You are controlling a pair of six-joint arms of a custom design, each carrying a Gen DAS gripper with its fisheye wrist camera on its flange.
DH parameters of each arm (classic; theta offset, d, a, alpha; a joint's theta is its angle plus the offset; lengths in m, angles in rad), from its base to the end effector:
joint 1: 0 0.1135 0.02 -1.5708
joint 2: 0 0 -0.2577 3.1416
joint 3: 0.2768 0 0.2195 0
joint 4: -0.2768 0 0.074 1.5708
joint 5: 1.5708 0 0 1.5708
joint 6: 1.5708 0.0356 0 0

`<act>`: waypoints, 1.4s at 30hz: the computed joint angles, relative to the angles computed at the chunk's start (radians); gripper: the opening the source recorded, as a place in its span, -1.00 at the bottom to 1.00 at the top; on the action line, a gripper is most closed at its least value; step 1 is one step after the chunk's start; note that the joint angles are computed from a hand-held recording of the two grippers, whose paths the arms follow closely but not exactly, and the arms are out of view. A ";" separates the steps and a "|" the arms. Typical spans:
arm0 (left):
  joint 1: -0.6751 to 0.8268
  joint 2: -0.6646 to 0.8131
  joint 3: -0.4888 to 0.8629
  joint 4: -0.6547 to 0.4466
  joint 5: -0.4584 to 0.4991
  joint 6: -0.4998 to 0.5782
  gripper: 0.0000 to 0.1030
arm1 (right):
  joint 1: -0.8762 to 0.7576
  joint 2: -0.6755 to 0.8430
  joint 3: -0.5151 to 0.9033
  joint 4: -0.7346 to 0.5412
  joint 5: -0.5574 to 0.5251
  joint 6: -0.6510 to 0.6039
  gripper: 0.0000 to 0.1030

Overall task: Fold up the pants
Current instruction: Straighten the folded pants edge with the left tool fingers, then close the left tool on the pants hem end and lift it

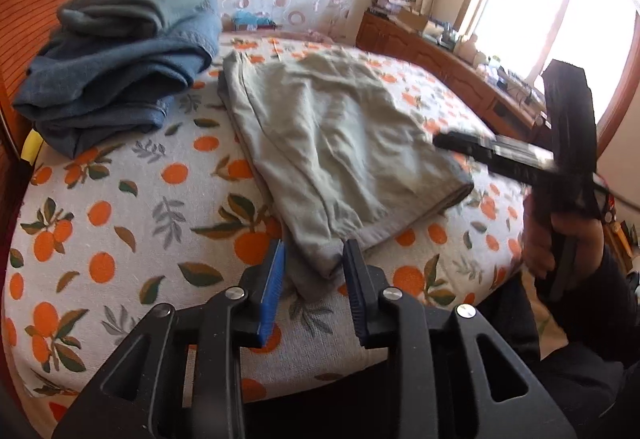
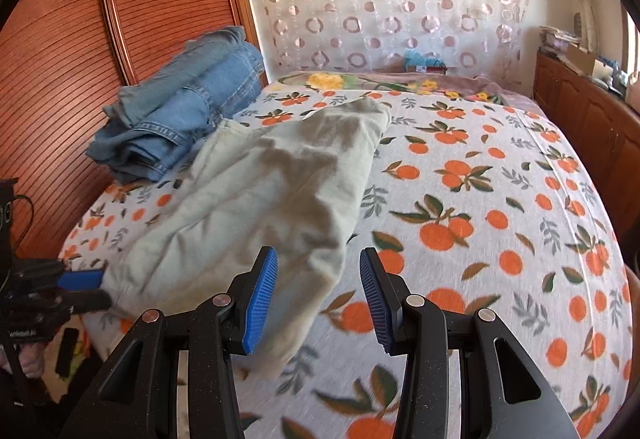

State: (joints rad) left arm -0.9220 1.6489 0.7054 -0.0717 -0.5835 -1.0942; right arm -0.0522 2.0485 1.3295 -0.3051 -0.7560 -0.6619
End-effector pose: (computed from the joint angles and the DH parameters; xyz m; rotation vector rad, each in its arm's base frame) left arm 0.1771 -0.2011 0.1466 -0.4040 2.3324 -0.1910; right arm 0.3895 0.0041 0.1631 -0.9377 2.1242 0.6324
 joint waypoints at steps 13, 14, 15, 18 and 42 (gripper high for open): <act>0.066 0.039 0.009 0.025 0.031 0.011 -0.40 | -0.012 -0.040 -0.084 -0.015 0.041 -0.025 -0.13; 0.064 0.043 0.004 0.033 0.033 0.005 -0.40 | -0.016 -0.042 -0.086 -0.025 0.040 -0.035 -0.13; 0.062 0.045 -0.002 0.043 0.036 0.000 -0.40 | -0.019 -0.044 -0.089 -0.031 0.039 -0.042 -0.13; 0.053 0.055 -0.011 0.060 0.031 -0.009 -0.40 | -0.029 -0.046 -0.092 -0.065 0.020 -0.071 -0.21; -0.024 0.110 0.028 0.068 -0.026 -0.036 -0.57 | -0.060 -0.094 -0.209 0.013 0.006 -0.095 -0.39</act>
State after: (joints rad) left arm -0.9458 1.7588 0.7338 -0.0042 -0.6096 -1.1301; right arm -0.1121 1.9541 1.1202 -0.2923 -0.7504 -0.7568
